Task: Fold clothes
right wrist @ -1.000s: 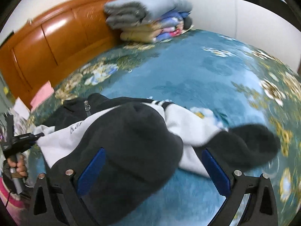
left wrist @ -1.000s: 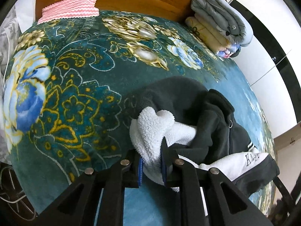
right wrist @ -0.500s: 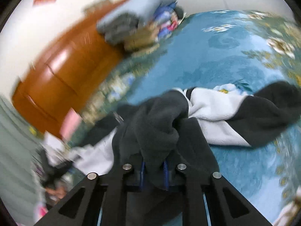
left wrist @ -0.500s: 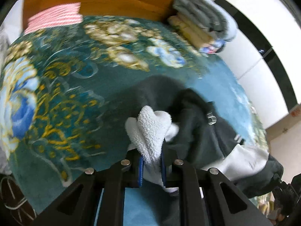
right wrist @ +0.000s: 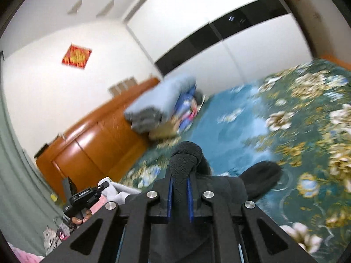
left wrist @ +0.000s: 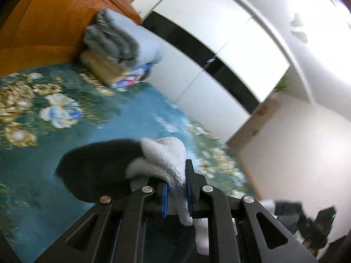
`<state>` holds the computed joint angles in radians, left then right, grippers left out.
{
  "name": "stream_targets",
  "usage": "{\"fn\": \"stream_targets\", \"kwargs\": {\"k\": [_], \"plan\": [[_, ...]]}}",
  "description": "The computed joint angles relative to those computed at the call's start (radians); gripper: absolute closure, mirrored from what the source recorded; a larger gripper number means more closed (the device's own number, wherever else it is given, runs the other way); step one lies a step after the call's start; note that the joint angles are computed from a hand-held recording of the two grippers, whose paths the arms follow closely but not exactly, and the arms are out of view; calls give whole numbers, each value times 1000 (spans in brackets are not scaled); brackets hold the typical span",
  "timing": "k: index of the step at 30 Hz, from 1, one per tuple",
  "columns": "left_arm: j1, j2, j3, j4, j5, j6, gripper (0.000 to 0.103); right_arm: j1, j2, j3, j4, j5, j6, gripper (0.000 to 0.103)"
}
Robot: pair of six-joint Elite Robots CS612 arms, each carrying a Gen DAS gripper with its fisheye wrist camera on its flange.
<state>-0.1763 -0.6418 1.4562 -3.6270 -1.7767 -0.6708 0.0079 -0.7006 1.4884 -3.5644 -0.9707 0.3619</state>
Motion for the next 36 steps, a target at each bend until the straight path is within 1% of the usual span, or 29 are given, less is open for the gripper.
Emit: {"fn": "stream_targets", "kwargs": {"k": [1, 2, 3, 5, 6, 8, 10, 11, 12, 14, 15, 17, 18, 19, 20, 21, 22, 23, 25, 26, 27, 29, 31, 32, 33, 36], "plan": [[0, 2, 5, -12, 3, -8, 89, -6, -18, 44, -31, -7, -6, 92], [2, 4, 18, -11, 16, -33, 89, -11, -35, 88, -34, -9, -27, 92], [4, 6, 30, -9, 28, -58, 89, -16, -50, 132, -31, -12, -50, 92], [14, 21, 47, -6, 17, -111, 89, -21, -68, 206, 9, -11, -90, 91], [14, 22, 64, 9, 32, -127, 89, -22, -64, 230, 40, 4, -98, 91], [11, 14, 111, 89, 87, -138, 89, -21, -49, 268, 112, 37, -114, 91], [16, 11, 145, 156, 104, -181, 89, -10, -20, 276, 196, 57, -104, 91], [20, 12, 159, 184, 106, -211, 89, -9, -11, 279, 217, 60, -102, 91], [25, 14, 172, 214, 107, -240, 89, -4, 3, 277, 241, 68, -98, 91], [39, 22, 193, 220, 73, -301, 89, 2, 22, 267, 258, 81, -92, 91], [45, 26, 200, 221, 55, -325, 89, 5, 25, 259, 273, 87, -98, 87], [45, 32, 206, 219, 41, -336, 89, 5, 18, 250, 301, 79, -122, 85], [42, 34, 205, 220, 43, -330, 89, 4, 8, 252, 310, 78, -142, 80], [40, 35, 202, 224, 47, -325, 89, 2, 0, 255, 299, 69, -154, 77], [38, 37, 197, 229, 45, -323, 89, 0, -7, 257, 285, 58, -165, 72], [36, 40, 192, 235, 44, -321, 89, -7, -16, 264, 260, 55, -170, 63], [34, 42, 187, 240, 43, -319, 89, -14, -20, 264, 237, 59, -161, 56], [35, 48, 179, 248, 39, -322, 89, -21, -19, 259, 213, 58, -137, 46], [35, 55, 168, 260, 30, -331, 89, -31, -11, 223, 207, 37, -94, 45], [35, 59, 159, 269, 25, -334, 89, -31, 2, 190, 221, 24, -93, 45], [36, 60, 160, 266, 23, -334, 89, -28, 21, 142, 257, 3, -100, 45], [42, 58, 166, 257, 6, -337, 88, -20, 65, 38, 354, -11, -103, 45], [50, 58, 173, 246, -17, -345, 86, -16, 126, -91, 476, 1, -93, 43], [53, 58, 177, 244, -28, -348, 85, -11, 157, -154, 535, -4, -85, 42], [57, 57, 180, 241, -39, -352, 85, -6, 190, -221, 597, -12, -76, 39], [64, 53, 189, 237, -64, -353, 84, 9, 269, -371, 730, -53, -62, 35]]}}
